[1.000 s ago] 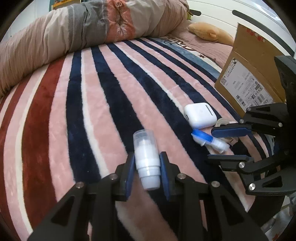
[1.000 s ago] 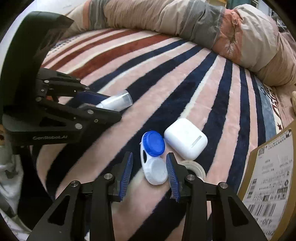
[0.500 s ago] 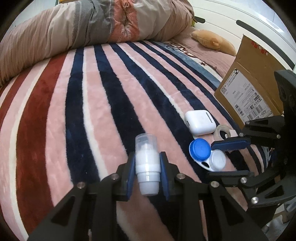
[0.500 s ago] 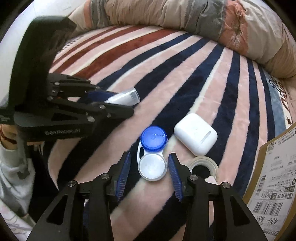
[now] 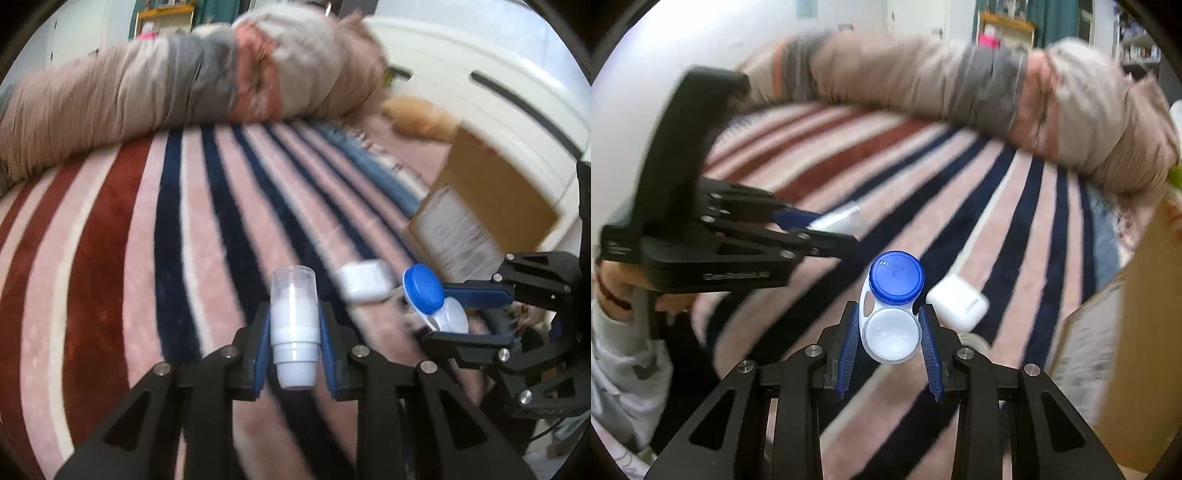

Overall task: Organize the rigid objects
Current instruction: 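Grasp the blue-capped lens case with the right tool while the left tool grasps the clear bottle, then lower the lens case and clear bottle into the box and open both tools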

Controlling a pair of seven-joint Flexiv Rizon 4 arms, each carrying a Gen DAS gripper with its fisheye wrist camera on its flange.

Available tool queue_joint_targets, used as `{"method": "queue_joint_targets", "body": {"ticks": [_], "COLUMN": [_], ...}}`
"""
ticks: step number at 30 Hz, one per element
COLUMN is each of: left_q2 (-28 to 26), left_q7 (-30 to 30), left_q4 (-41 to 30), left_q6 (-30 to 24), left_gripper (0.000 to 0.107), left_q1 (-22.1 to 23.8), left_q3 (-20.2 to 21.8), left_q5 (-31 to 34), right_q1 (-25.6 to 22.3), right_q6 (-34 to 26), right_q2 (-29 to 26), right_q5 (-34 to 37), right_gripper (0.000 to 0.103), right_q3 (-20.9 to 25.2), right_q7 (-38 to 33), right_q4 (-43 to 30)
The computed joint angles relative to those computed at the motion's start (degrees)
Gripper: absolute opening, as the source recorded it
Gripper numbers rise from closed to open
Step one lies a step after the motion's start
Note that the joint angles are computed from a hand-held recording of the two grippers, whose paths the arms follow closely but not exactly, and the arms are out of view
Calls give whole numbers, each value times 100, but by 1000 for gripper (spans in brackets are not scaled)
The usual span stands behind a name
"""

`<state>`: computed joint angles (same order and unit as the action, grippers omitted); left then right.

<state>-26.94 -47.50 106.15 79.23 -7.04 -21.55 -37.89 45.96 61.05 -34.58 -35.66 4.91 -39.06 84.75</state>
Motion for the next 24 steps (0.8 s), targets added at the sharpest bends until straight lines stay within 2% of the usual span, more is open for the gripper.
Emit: {"method": "queue_joint_targets", "body": {"ticks": [2, 4, 6, 9, 11, 14, 19, 22, 24], "left_q2": [290, 458, 622, 703, 581, 182, -559, -1091, -1382], "left_q7": [223, 343, 541, 766, 597, -188, -1141, -1808, -2095], "left_q4": [137, 100, 14, -301, -674, -1480, -2840, -3906, -4468], "left_q6": [181, 222, 216, -153, -483, -937, -1940, -2598, -3037], "left_gripper": [22, 22, 22, 22, 22, 22, 22, 22, 22], "left_q1": [63, -46, -164, -374, -713, -1448, -2072, -2509, -2599], "left_q3": [-309, -354, -456, -540, -330, 362, 861, 1301, 1396], "left_q5": [-193, -206, -281, -518, -308, 678, 1768, 2557, 2797], "right_q1": [133, 286, 337, 273, 119, -211, -791, -1044, -1219], "right_q6": [366, 835, 1050, 753, 370, 63, 263, 256, 354], "right_q2": [373, 887, 1296, 1953, 2321, 2627, 2713, 2621, 2570], "right_q5": [-406, -1217, -1988, -2854, -3024, -2818, -2367, -2394, -2379], "right_gripper": [28, 28, 28, 28, 28, 28, 29, 29, 29], "right_q3": [-260, -677, -957, -1099, -1017, -827, -507, -343, -222], "right_q7": [381, 1254, 2093, 3129, 3514, 3686, 3438, 3292, 3212], "right_q4": [414, 987, 1396, 1980, 2351, 2753, 3176, 3168, 3160]}}
